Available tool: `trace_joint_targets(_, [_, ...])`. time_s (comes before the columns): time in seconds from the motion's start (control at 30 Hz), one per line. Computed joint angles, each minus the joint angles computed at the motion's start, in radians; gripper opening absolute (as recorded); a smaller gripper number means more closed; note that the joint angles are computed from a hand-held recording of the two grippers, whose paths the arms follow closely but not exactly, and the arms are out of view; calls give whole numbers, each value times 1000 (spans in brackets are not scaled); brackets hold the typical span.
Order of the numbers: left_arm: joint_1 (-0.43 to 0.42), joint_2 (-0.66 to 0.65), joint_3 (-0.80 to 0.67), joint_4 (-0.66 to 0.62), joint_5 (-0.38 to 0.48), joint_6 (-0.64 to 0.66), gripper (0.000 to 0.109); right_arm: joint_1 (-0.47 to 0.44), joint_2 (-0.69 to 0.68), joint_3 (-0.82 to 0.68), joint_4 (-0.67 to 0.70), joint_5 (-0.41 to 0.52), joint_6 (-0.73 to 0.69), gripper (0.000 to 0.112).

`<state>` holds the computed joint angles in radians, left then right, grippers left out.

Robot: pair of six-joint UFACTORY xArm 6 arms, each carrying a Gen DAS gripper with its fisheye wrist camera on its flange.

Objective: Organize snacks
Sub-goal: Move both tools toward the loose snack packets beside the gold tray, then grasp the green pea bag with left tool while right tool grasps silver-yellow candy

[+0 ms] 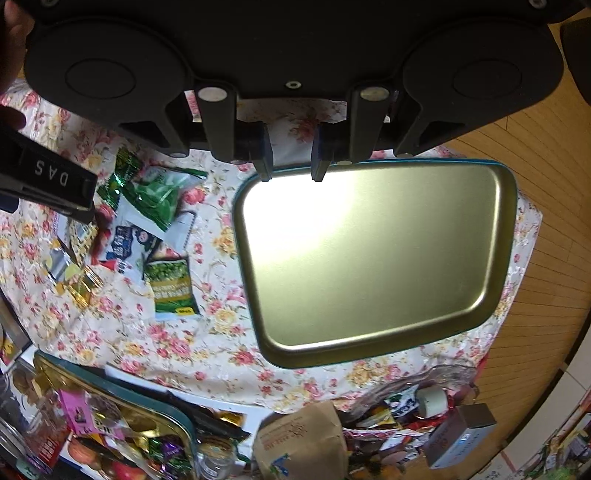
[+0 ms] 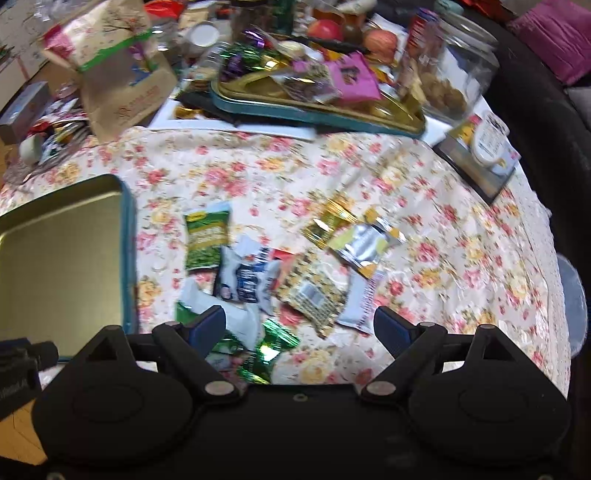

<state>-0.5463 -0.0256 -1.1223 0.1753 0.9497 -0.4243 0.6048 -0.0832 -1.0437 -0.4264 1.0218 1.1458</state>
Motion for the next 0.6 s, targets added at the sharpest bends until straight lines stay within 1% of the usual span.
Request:
trace_joint_targets(0.13, [-25, 27, -23, 4, 13, 9, 33, -37, -14, 21, 55, 18, -1, 88])
trace_joint_targets(0.27, [-41, 58, -50, -33, 22, 30, 33, -87, -34, 42, 105, 39, -3, 88])
trace_joint_targets(0.4, [-52, 82, -71, -81, 24, 37, 33, -126, -52, 57, 122, 66, -2, 88])
trace_joint_targets(0.53, [-68, 102, -94, -91, 35, 33, 33, -149, -51, 60, 126, 109, -24, 88])
trace_joint_targets(0.6, [-78, 115, -107, -82, 40, 27, 33, -162, -68, 81, 128, 106, -35, 89])
